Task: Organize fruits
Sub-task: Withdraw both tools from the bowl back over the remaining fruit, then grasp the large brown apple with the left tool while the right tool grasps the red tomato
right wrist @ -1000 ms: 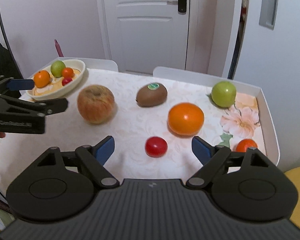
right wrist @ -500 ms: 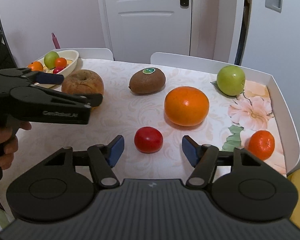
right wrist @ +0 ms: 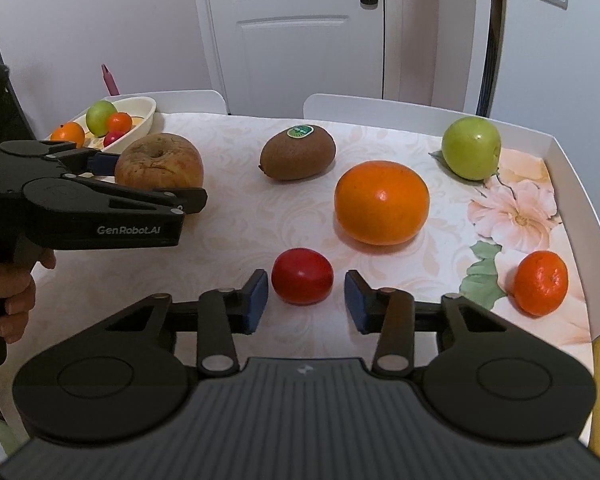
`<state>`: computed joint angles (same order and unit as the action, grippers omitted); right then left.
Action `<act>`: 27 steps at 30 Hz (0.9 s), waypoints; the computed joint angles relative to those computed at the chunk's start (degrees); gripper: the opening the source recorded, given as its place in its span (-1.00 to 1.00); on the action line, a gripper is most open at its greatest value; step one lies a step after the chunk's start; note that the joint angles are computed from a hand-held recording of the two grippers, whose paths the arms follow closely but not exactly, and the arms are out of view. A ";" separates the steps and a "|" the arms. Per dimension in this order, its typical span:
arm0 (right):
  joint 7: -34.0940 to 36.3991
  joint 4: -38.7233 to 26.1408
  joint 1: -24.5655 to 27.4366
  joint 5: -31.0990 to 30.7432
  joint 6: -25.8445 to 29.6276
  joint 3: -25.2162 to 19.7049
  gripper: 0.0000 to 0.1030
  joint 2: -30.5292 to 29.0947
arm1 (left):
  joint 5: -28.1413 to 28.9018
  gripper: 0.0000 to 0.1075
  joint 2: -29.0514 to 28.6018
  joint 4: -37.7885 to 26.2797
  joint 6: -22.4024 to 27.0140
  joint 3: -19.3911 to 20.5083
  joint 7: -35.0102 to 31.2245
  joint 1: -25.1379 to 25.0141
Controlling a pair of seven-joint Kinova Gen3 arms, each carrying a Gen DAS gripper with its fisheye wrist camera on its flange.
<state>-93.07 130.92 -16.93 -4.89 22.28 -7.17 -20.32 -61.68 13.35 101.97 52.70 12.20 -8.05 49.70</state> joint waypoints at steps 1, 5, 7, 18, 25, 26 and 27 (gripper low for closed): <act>-0.08 0.07 -0.02 -0.11 -0.14 0.10 0.10 0.03 | 0.01 0.45 -0.06 0.07 0.13 0.06 -0.04 0.09; -0.15 0.08 0.04 0.10 -0.27 0.07 0.10 0.08 | 0.36 0.45 -0.48 0.44 0.35 0.36 0.10 0.23; -0.06 0.04 -0.10 0.06 -0.42 0.19 0.06 0.17 | 0.44 0.45 -0.80 0.80 0.67 0.57 0.37 0.38; -4.02 -0.32 2.17 2.82 -1.69 -3.81 -0.06 1.01 | 0.88 0.45 -2.53 2.59 2.58 2.07 2.60 0.74; -5.54 -2.23 1.45 3.63 -0.12 -4.65 -0.06 -0.36 | 0.55 0.45 -5.09 4.22 5.26 3.86 5.78 0.85; -5.95 -2.51 1.52 3.74 0.11 -5.05 -0.06 -0.65 | 0.55 0.45 -5.53 4.34 5.70 4.18 6.09 0.75; -6.23 -2.90 1.41 3.77 0.41 -5.25 -0.06 -0.91 | 0.58 0.45 -5.99 4.45 6.00 4.51 6.24 0.57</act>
